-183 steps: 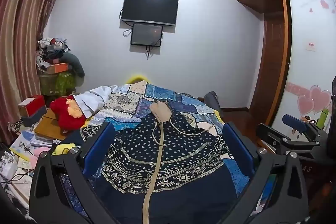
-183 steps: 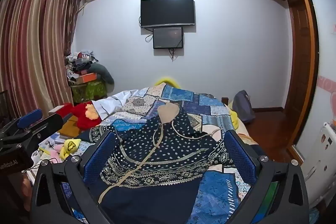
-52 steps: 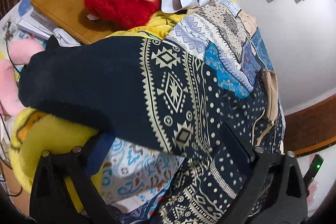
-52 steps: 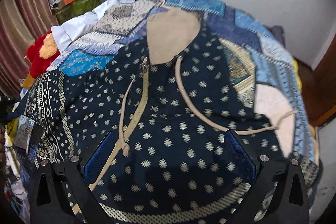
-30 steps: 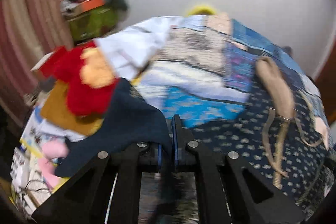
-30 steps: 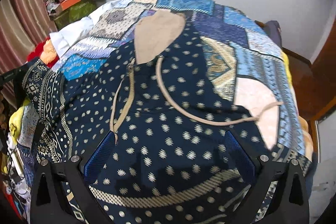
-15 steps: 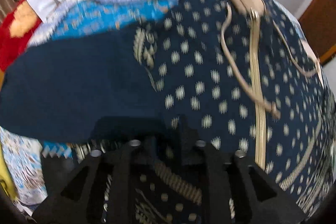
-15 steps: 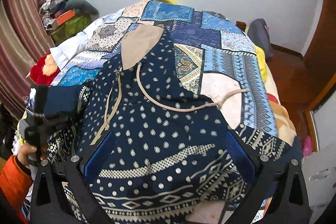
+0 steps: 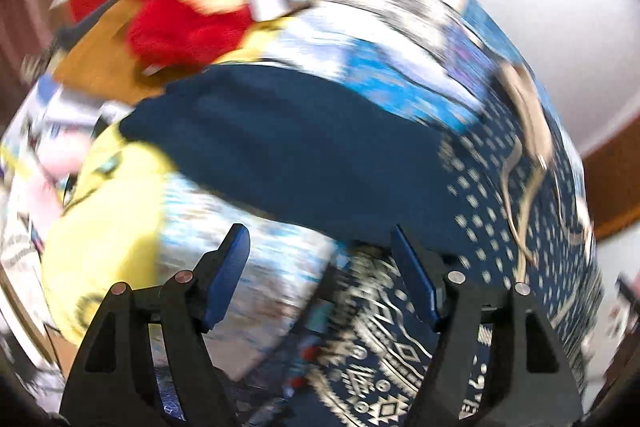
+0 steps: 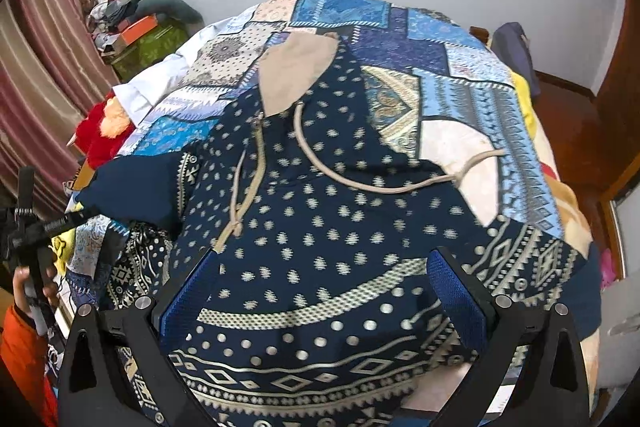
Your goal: Fold large clothes
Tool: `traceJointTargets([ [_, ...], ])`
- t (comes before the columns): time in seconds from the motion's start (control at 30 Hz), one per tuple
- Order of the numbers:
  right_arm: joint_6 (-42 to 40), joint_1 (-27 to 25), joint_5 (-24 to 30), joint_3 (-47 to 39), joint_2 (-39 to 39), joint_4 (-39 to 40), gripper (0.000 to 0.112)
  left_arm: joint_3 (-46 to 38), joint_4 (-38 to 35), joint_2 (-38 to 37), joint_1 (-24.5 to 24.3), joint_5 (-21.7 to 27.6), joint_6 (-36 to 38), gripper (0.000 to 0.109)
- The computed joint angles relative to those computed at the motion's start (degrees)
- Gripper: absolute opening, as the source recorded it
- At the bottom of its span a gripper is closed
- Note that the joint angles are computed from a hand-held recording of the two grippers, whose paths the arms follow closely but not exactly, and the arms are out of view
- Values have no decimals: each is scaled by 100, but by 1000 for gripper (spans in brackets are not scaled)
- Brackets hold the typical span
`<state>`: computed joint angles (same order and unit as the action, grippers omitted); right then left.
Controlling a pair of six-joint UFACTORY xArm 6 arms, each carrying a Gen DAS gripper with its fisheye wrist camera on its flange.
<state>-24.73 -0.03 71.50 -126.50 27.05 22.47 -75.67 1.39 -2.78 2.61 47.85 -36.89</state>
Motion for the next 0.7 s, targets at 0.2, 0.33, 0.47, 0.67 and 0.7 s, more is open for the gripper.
traceJointTargets([
  [0.2,94,174,10,-99,128,-73,103,339,-1146,7,653,-599,326,72],
  [0.33,247,210,148,-400,371,-109,103,33,-795,371,672,-709,40,64],
  [0.47,394,180,308,-679,593,-105,103,-730,385,914,591,-62,-481,23],
  [0.67,448,58,280,-730,647,-145,103,-2141,2120,1481,-27,813,-395,6],
  [0.7,464,29,281,-758,664,-154,103,-2384,2344,1555,-168,839,-324,6],
])
